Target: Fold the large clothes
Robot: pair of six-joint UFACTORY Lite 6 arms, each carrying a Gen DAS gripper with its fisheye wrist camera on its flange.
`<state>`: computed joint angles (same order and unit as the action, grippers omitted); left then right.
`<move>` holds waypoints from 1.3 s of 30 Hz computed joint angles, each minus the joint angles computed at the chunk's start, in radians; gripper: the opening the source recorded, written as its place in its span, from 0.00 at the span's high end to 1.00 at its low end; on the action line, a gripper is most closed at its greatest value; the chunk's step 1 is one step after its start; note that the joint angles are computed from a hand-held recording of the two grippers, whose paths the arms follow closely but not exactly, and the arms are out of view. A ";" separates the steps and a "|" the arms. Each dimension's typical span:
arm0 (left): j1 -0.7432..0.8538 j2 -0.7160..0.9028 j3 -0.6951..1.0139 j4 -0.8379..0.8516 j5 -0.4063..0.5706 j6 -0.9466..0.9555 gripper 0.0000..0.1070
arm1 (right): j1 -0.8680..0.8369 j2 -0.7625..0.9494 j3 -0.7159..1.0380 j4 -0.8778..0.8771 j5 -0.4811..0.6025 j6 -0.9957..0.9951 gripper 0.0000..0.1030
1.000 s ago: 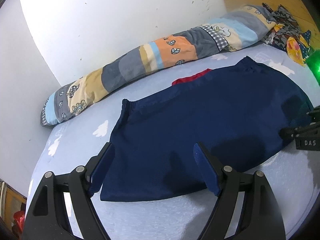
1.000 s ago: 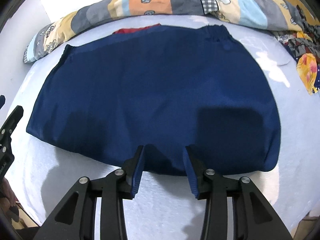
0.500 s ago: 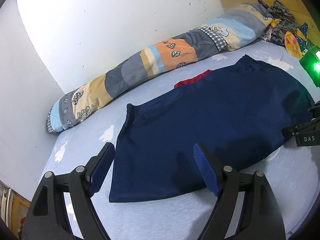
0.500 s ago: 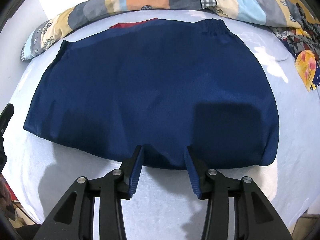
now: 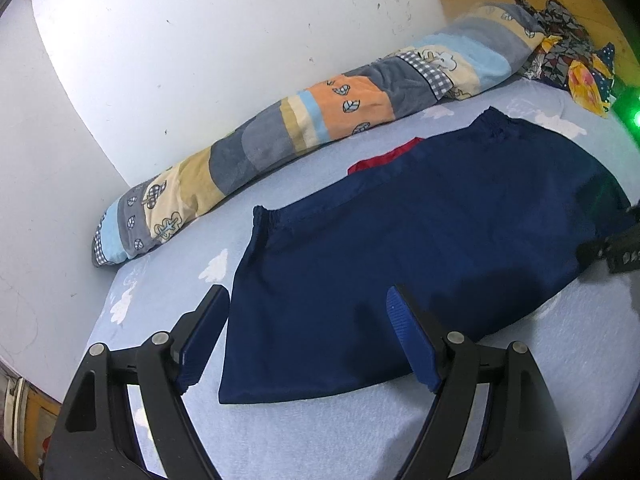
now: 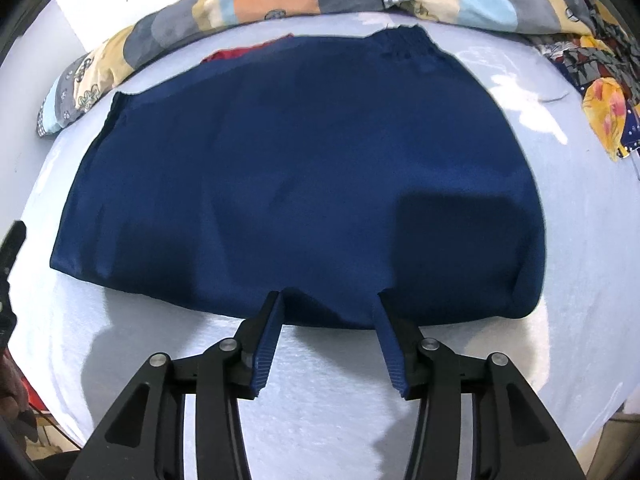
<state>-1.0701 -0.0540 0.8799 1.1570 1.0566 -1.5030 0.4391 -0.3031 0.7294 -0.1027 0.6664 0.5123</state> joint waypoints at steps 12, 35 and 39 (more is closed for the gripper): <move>0.061 0.017 0.006 -0.046 -0.071 -0.007 0.24 | -0.656 -0.254 -0.178 0.675 0.145 -0.713 0.48; 0.217 -0.023 -0.027 -0.183 -0.302 0.043 0.24 | -1.004 0.150 -0.276 1.428 0.176 -1.342 0.41; 0.356 0.001 -0.020 -0.355 -0.521 0.090 0.24 | -0.929 0.302 -0.193 1.649 0.168 -1.542 0.40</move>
